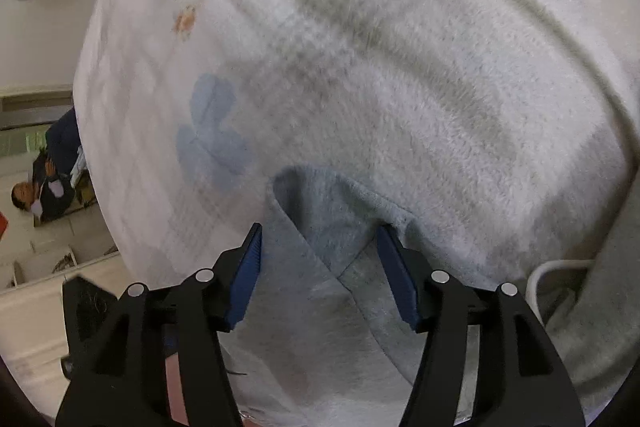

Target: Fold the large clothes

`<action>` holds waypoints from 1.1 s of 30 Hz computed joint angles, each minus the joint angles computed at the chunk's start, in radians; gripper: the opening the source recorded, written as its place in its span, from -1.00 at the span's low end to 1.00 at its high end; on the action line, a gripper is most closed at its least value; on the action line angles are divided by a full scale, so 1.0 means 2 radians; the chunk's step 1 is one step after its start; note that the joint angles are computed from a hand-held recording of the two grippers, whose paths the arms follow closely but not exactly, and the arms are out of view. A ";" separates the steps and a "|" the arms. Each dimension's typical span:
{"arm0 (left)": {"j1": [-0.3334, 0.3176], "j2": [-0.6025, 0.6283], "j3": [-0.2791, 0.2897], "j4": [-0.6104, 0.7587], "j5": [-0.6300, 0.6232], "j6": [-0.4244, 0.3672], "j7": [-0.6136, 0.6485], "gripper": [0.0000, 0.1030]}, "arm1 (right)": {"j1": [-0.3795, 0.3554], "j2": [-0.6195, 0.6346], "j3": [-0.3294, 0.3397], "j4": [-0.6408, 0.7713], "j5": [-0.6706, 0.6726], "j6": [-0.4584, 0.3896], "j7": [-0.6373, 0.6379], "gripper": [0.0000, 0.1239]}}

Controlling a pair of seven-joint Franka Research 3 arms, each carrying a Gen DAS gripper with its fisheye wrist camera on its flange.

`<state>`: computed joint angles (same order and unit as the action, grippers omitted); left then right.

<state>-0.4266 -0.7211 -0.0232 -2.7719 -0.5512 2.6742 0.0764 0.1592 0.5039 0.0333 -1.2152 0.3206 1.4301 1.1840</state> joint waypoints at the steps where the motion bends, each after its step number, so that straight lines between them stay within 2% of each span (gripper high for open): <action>1: 0.000 0.001 0.004 0.002 0.004 -0.015 0.002 -0.97 | 0.003 -0.010 0.002 -0.014 -0.009 0.001 -0.015 -0.17; 3: 0.007 -0.011 -0.008 -0.007 0.002 -0.009 -0.014 -0.97 | 0.001 -0.024 0.000 -0.032 -0.013 0.001 -0.034 -0.17; 4: 0.006 -0.016 -0.008 -0.010 0.001 -0.008 -0.017 -0.97 | -0.003 -0.035 -0.003 -0.050 -0.004 0.012 -0.031 -0.17; 6: 0.008 -0.020 -0.007 -0.008 0.013 -0.019 -0.014 -0.97 | -0.011 -0.036 -0.005 -0.059 0.011 0.006 -0.026 -0.23; 9: 0.009 -0.026 -0.006 -0.013 0.017 -0.021 -0.014 -0.97 | -0.012 -0.061 -0.002 -0.092 0.005 0.023 -0.072 -0.25; 11: 0.008 -0.035 -0.005 -0.021 0.014 -0.013 -0.018 -0.97 | -0.018 -0.063 -0.001 -0.092 0.030 0.022 -0.073 -0.24; 13: 0.016 -0.048 0.003 -0.026 0.028 -0.027 -0.009 -0.97 | -0.034 -0.068 -0.007 -0.093 0.050 0.009 -0.084 -0.17; 15: 0.022 -0.057 0.007 -0.031 0.034 -0.033 -0.004 -0.99 | -0.034 -0.073 -0.006 -0.102 0.055 0.024 -0.088 -0.12; 18: 0.022 -0.058 0.010 -0.036 0.030 -0.024 0.000 -1.00 | -0.032 -0.044 -0.005 -0.070 0.073 0.011 -0.052 -0.13; 19: 0.019 -0.056 0.014 -0.036 0.026 -0.019 0.003 -1.00 | -0.033 -0.041 -0.004 -0.070 0.082 0.014 -0.037 -0.24; 20: 0.016 -0.057 0.016 -0.038 0.023 -0.017 0.005 -1.00 | -0.035 -0.028 -0.004 -0.055 0.091 0.011 -0.015 -0.44; 21: 0.014 -0.057 0.018 -0.037 0.019 -0.016 0.005 -1.00 | -0.031 -0.028 -0.006 -0.058 0.087 0.022 0.002 -0.96; 24: 0.027 -0.065 0.003 -0.035 0.032 -0.031 -0.009 -1.00 | -0.017 -0.055 -0.012 -0.090 0.054 0.088 0.034 -0.95; 26: 0.046 -0.084 -0.014 -0.035 0.050 -0.054 -0.036 -1.00 | -0.011 -0.064 -0.015 -0.100 0.032 0.118 0.048 -0.95; 28: 0.055 -0.095 -0.017 -0.028 0.073 -0.087 -0.042 -1.00 | -0.010 -0.042 -0.014 -0.081 0.007 0.100 0.054 -0.95; 29: 0.053 -0.095 -0.015 -0.030 0.076 -0.093 -0.040 -1.00 | -0.015 -0.029 -0.014 -0.070 0.012 0.090 0.057 -0.95; 30: 0.043 -0.100 -0.006 -0.043 0.062 -0.078 -0.037 -1.00 | -0.019 -0.021 -0.013 -0.060 0.019 0.080 0.067 -0.96; 32: 0.031 -0.113 0.009 -0.053 0.049 -0.063 -0.024 -1.00 | -0.024 -0.016 -0.009 -0.044 0.024 0.055 0.073 -0.79; 33: 0.025 -0.111 0.017 -0.049 0.051 -0.062 -0.007 -1.00 | -0.025 -0.020 -0.010 -0.041 0.021 0.047 0.077 -0.47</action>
<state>-0.3775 -0.9431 0.0105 -2.8691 -0.4490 2.5492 0.0624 0.1097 0.4638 0.0134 -1.2977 0.3616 1.5236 1.3378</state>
